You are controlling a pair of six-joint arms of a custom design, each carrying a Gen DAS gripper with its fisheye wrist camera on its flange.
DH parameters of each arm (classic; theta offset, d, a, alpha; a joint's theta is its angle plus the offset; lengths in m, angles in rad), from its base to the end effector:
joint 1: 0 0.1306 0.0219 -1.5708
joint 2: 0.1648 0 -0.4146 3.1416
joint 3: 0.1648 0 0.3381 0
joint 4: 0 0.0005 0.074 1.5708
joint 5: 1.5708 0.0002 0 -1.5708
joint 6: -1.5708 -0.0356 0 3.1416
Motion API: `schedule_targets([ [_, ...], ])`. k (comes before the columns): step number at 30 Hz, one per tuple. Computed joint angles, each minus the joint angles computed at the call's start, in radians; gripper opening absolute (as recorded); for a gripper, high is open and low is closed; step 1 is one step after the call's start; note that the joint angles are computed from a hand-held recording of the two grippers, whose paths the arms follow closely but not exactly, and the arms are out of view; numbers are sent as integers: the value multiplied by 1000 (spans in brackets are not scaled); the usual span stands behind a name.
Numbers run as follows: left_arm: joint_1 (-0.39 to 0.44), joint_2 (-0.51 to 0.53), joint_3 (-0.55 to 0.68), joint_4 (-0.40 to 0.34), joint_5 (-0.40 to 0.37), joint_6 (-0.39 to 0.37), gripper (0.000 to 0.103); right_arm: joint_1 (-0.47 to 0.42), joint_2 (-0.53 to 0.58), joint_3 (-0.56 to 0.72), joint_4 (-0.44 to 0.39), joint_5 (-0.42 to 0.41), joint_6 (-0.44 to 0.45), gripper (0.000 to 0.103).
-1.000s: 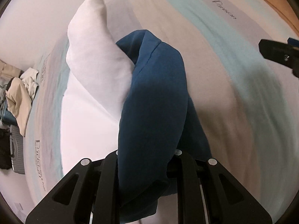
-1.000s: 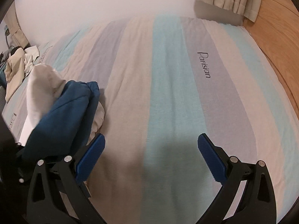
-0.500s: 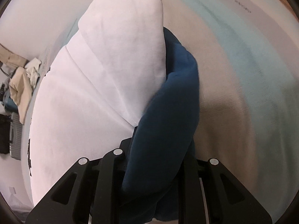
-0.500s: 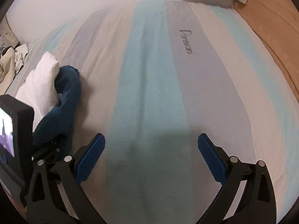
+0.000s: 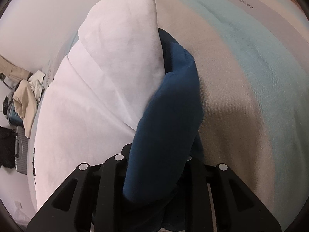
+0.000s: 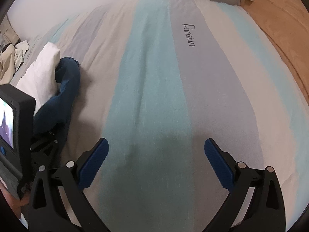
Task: Fold large clothes
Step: 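Move both grippers to the folded white hoodie bundle and close on it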
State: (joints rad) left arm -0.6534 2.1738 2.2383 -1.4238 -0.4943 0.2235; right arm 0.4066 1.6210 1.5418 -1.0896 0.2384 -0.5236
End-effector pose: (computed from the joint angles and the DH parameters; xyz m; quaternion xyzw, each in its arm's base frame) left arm 0.5413 -0.3938 0.3476 0.1804 0.9475 0.1768 0.1959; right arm 0.4533 0.1855 0.4089 0.0806 0.9699 -0.0152 0.2294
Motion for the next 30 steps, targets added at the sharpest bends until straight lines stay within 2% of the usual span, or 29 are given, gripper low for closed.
schedule_targets([
  [1,5,-2,-3,10,7,-5,26,1,-1,2,-7,4,-2,95],
  [2,9,-12,-15,28,23,-8,37,2,-3,0,-11,7,-5,95],
  [3,10,-17,-20,39,27,-20,40,2,-2,3,-18,11,-6,95],
  [5,10,-31,-37,56,40,-61,53,2,-6,5,-30,17,-8,95],
  [6,11,-37,-36,55,48,-69,56,1,-9,6,-33,18,-11,95],
  [8,12,-54,-32,51,90,-78,71,1,-19,5,-40,24,-18,95],
  [9,12,-58,-25,43,106,-79,73,2,-22,10,-47,29,-19,95],
  [11,14,-64,5,15,159,-84,91,5,-30,15,-58,40,-20,95],
  [12,16,-67,18,5,197,-89,94,7,-33,23,-65,42,-19,95],
  [16,17,-90,33,-14,250,-138,97,20,-56,42,-66,73,17,95],
  [18,27,-94,51,-45,276,-133,97,31,-68,54,-72,94,22,95],
  [21,60,-107,78,-83,339,-128,97,48,-75,82,-84,111,3,95],
  [24,98,-141,74,-81,405,-141,97,76,-70,121,-100,125,-27,96],
  [27,132,-176,75,-81,428,-175,97,107,-48,175,-123,133,-48,96],
  [30,139,-219,49,-74,415,-172,97,141,-23,236,-145,140,-73,96],
])
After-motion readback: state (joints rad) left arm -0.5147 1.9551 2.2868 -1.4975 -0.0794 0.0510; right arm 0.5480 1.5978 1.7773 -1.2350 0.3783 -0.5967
